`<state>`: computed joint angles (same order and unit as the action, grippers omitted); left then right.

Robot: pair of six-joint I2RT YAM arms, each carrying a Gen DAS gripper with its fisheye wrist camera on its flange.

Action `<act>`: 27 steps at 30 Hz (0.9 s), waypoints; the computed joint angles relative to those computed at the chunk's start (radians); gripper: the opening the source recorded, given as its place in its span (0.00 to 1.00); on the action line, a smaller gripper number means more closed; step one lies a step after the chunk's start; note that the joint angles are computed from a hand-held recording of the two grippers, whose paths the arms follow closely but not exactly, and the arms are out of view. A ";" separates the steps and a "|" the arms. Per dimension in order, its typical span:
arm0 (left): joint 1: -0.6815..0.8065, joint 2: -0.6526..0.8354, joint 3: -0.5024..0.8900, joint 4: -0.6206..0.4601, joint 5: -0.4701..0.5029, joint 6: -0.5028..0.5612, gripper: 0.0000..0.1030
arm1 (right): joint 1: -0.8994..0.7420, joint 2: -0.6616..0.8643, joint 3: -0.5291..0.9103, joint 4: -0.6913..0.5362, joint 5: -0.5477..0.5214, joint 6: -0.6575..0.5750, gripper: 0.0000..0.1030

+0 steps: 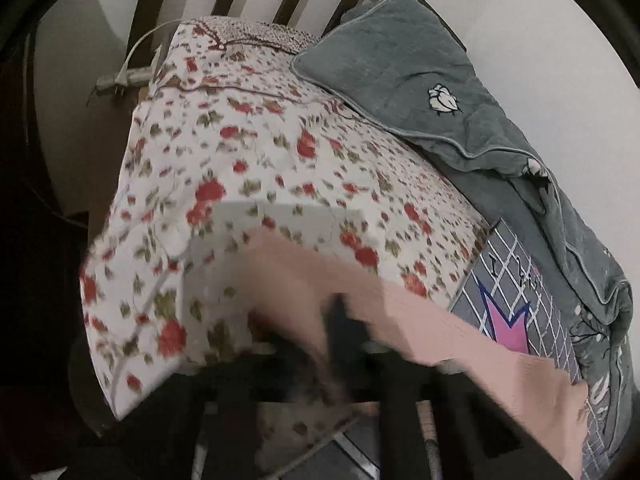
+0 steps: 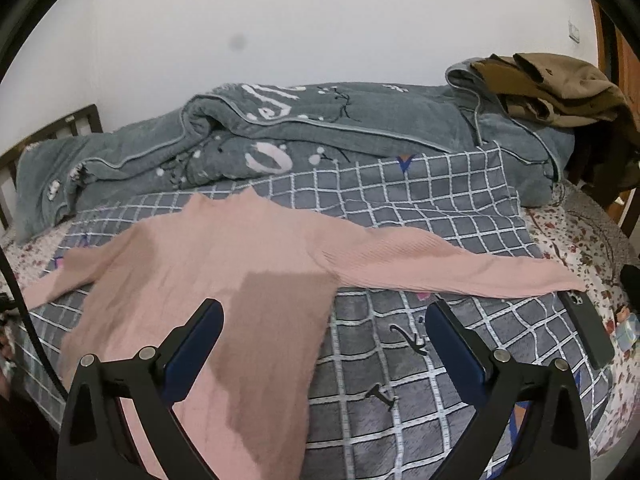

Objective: Fold small clothes
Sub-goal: 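Grasp the sweater sleeve nearest the left tool with the left tool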

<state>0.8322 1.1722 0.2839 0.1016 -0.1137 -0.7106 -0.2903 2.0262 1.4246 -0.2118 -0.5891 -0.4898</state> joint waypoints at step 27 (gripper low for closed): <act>-1.196 1.074 1.606 -0.451 -0.369 0.213 0.06 | -0.144 0.212 0.236 -0.041 -0.026 -0.010 0.96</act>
<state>-0.3642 2.2459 1.8897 -0.3497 -0.4825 -0.4975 -0.4348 2.2385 1.6604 -0.2531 -0.6155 -0.5001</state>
